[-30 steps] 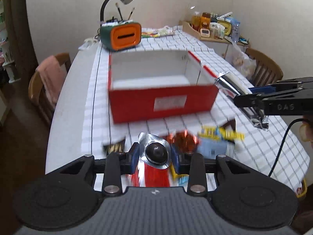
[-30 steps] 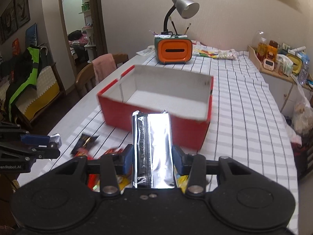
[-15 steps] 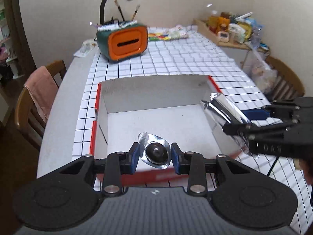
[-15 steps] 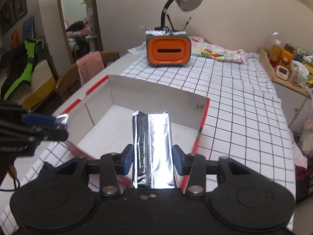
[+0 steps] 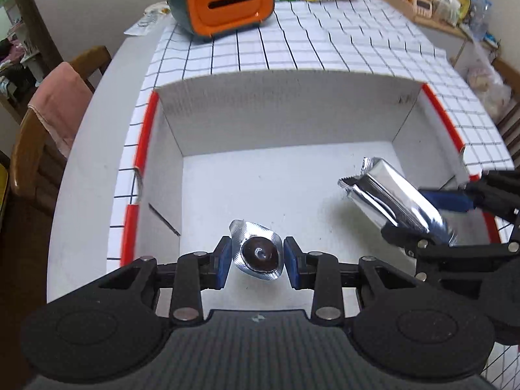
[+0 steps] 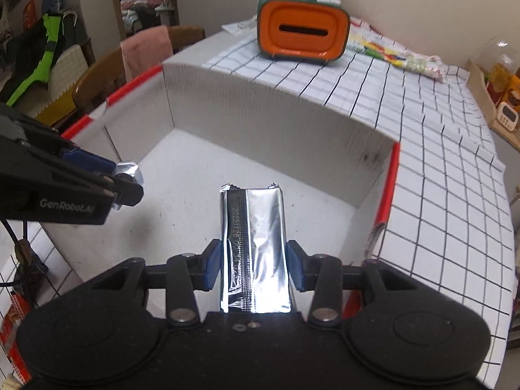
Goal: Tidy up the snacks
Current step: 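Carry both snacks into the red box and open both tools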
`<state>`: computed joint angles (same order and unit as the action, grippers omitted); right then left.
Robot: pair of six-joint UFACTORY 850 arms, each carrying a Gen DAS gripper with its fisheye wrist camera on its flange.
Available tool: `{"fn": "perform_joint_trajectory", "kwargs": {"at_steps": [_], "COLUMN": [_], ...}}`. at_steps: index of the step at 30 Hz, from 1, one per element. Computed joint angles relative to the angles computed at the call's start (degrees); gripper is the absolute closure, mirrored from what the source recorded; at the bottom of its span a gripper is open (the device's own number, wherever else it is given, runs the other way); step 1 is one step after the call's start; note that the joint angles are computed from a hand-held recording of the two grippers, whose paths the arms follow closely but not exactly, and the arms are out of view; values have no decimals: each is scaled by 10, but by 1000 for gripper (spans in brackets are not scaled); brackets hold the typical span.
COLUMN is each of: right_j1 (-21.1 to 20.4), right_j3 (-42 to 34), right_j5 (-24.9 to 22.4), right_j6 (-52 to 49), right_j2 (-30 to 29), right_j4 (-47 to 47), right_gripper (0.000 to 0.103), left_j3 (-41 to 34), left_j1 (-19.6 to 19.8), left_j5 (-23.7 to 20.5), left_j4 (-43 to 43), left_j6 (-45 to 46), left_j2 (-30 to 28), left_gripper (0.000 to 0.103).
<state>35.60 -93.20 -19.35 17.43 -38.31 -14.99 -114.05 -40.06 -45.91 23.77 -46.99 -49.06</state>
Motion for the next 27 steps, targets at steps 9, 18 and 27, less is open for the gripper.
{"fn": "perform_joint_trajectory", "kwargs": {"at_steps": [9, 18, 27], "right_j1": [-3, -5, 23], "right_j3": [0, 41, 100], "right_j5": [-10, 14, 37], "right_j6": [-47, -15, 166], "right_j2": [4, 45, 108], "right_j4": [48, 61, -92], "right_gripper": [61, 57, 46], "left_j3": [-44, 23, 123], "left_j1": [-15, -15, -33], "left_j5": [-44, 20, 78], "left_j4": [30, 32, 87], "left_j6": [11, -21, -75], "left_j2": [-31, 19, 100], "left_gripper": [66, 48, 41]}}
